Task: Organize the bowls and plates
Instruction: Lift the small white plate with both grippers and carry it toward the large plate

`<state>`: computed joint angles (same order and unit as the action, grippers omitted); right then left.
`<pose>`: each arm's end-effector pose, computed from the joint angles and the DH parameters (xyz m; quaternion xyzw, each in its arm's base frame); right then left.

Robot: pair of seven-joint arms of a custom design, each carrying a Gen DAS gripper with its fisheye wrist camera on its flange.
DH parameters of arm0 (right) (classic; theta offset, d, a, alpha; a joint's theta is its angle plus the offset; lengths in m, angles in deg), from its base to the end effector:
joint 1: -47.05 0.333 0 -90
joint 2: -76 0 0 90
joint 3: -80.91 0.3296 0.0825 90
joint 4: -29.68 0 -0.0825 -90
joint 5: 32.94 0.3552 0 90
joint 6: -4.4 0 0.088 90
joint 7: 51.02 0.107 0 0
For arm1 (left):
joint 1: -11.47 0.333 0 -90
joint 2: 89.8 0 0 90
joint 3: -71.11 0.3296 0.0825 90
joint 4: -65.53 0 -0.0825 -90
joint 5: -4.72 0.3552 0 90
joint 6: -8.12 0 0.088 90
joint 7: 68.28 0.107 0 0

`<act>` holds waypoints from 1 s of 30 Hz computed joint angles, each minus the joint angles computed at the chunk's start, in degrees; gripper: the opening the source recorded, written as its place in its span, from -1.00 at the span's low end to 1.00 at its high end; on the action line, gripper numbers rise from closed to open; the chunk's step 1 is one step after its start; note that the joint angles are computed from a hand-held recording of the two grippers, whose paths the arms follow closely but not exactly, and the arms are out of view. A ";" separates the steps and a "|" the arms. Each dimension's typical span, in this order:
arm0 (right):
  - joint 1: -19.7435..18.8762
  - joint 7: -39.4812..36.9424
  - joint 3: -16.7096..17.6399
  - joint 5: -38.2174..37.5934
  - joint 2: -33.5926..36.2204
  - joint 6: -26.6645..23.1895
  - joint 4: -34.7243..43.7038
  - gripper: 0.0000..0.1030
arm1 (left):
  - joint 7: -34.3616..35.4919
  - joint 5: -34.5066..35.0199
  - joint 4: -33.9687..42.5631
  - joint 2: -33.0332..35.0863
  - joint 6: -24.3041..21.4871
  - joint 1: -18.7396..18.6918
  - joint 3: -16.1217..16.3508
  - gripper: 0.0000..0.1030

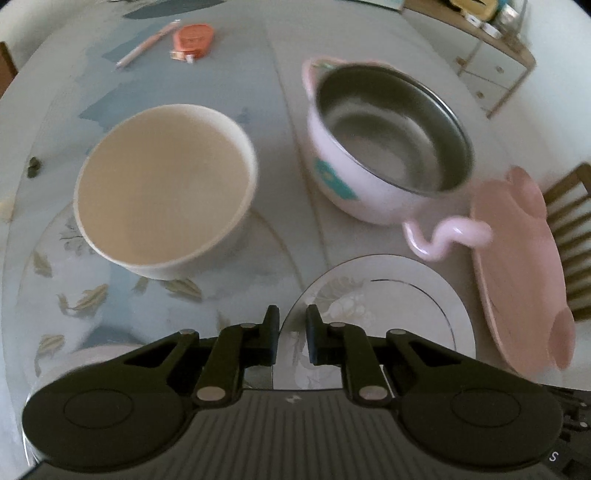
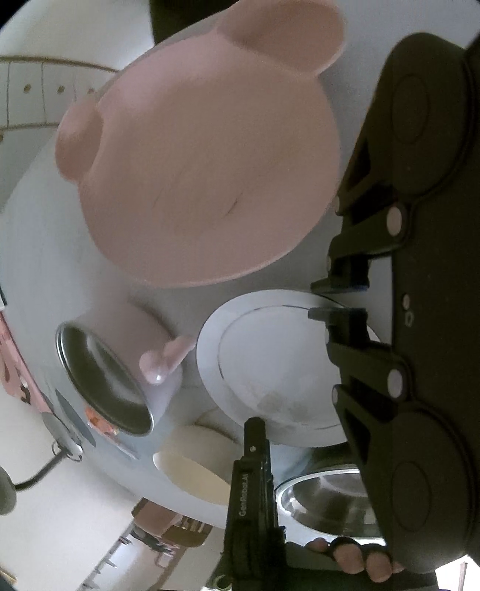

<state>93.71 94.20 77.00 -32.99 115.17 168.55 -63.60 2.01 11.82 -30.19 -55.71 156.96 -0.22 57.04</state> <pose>0.5225 0.4969 0.3136 -0.6127 0.7412 0.0002 0.2744 0.6384 -0.2792 0.3332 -0.6473 0.7415 -0.1708 0.0451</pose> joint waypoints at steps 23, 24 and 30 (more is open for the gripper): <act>3.80 5.96 -2.07 -0.68 -11.22 7.25 -19.24 -0.89 | 5.16 -6.37 -15.50 -9.77 5.41 0.93 -4.68 -0.75; 4.07 6.09 -2.23 -0.87 -11.66 7.40 -19.89 -0.89 | 4.74 -6.88 -17.64 -11.28 6.42 0.62 -5.03 -0.75; 3.69 6.21 -0.98 -0.38 -14.30 8.80 -24.29 -0.89 | 7.05 -11.46 -22.72 -14.38 7.87 1.50 -6.83 -0.75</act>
<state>97.40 100.41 76.02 -33.37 100.87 177.35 -87.90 9.07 0.35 -52.90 -70.09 164.83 1.28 50.21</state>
